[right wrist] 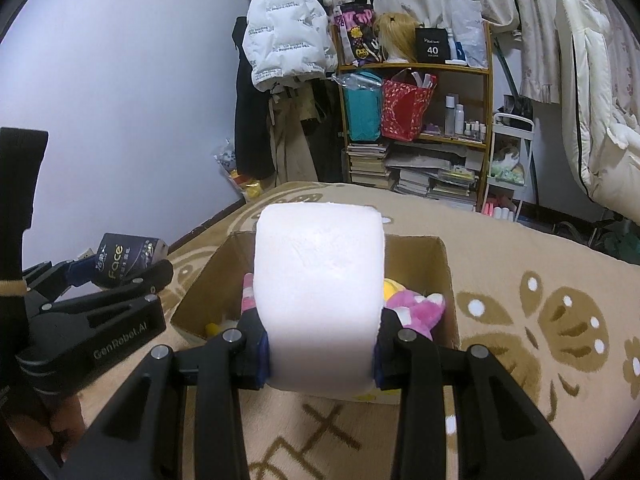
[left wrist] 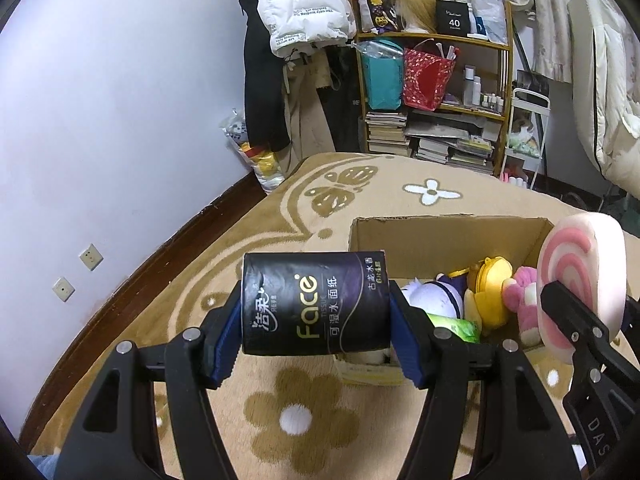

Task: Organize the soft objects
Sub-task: 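Lift both held items and carry them over the box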

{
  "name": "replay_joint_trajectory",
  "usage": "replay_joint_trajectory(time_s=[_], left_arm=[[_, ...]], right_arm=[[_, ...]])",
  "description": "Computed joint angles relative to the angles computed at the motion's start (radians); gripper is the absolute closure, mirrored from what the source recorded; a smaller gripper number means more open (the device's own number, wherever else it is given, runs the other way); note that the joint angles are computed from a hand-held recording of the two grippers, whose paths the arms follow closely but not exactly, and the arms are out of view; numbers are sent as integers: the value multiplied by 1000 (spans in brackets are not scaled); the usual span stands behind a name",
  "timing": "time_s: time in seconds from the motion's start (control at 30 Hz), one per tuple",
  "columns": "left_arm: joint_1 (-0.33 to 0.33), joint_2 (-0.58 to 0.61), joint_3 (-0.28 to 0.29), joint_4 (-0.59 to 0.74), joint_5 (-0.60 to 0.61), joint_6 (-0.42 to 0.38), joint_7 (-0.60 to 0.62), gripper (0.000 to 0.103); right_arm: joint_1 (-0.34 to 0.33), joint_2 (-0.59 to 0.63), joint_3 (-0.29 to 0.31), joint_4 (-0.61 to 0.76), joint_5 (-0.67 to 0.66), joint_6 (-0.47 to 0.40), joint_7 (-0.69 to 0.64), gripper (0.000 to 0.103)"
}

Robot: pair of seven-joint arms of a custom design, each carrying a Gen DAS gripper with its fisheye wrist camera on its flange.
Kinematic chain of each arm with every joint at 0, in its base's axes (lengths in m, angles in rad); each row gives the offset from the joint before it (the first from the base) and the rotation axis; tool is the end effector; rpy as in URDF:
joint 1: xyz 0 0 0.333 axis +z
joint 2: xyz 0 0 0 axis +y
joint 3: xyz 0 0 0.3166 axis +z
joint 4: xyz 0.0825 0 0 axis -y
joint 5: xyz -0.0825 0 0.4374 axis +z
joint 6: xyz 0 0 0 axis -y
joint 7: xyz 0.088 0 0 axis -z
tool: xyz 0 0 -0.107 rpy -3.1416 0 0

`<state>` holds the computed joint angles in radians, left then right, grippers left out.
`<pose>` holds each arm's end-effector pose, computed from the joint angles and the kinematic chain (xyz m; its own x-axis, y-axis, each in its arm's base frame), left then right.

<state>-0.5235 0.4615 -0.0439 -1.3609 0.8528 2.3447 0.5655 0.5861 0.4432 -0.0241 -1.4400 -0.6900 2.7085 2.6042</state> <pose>0.6759 -0.4090 0.5069 0.0646 -0.9867 -0.1493 -0.6532 0.0713 -0.7538 0.6527 0.4417 0.5120 0.1160 -0.9830 -0.1422 -0.5995 0.0449 -0.7991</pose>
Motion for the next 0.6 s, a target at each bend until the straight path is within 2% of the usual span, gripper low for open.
replay_joint_trajectory(time_s=[0.27,0.6], left_arm=[[1,38,12,41,-11,35,17,39],[-12,92,32,96,-36,43,51,38]], right_arm=[[-14,50,2,48,46,-4,-45,64],[-19,99,-1,95,91,-16,-98,60]])
